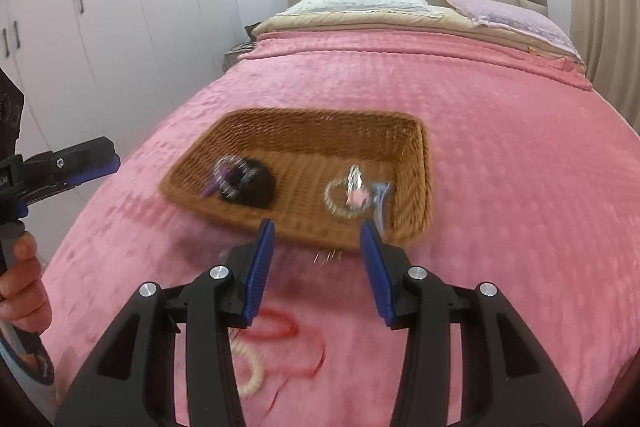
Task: Organize jewelry
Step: 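Grasp the silver buckle charm with the left tool while the right tool grasps the cream coil bracelet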
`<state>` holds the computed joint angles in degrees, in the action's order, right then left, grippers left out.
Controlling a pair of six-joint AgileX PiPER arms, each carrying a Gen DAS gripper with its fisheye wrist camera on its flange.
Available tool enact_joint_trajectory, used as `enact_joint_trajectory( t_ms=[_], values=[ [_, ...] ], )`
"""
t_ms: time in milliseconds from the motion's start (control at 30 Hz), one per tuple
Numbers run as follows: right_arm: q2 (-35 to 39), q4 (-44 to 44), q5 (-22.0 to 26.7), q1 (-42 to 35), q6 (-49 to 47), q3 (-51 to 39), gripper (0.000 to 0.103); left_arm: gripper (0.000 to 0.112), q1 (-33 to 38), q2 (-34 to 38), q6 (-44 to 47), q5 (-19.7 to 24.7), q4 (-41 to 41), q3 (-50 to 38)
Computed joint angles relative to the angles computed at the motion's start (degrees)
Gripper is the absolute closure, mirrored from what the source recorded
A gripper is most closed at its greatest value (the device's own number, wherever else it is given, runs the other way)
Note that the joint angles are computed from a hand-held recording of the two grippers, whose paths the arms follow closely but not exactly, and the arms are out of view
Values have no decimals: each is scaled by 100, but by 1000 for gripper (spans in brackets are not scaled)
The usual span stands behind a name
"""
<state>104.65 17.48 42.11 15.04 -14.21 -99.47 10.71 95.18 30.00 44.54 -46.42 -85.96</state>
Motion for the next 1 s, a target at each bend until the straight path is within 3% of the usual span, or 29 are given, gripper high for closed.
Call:
enact_joint_trajectory(
  t_ms=[233, 367, 467, 533, 633, 733, 1000],
  values=[
    [-1026, 24, -646, 422, -273, 1835, 62, 57, -440, -998, -148, -1041, 723, 1633],
    [-1073, -73, -933, 675, -155, 2358, 72, 59, -726, -1070, -781, -1596, 1520, 2197],
    [-989, 174, -1086, 675, -343, 2600, 73, 59, -887, -849, -1278, -1875, 2155, 2367],
    [-902, 472, -1167, 624, -604, 2728, 73, 61, -817, -631, -843, -1930, 1751, 2433],
    [-805, 443, -1184, 640, -547, 2713, 73, 72, -819, -378, -914, -1804, 1837, 2322],
    [-694, 360, -1152, 671, -487, 2604, 73, 72, -840, -303, -887, -1759, 1827, 2281],
    [-478, -212, -1069, 880, -96, 2383, 76, 75, -1348, 42, -2470, -1841, 3534, 1959]
  ],
)
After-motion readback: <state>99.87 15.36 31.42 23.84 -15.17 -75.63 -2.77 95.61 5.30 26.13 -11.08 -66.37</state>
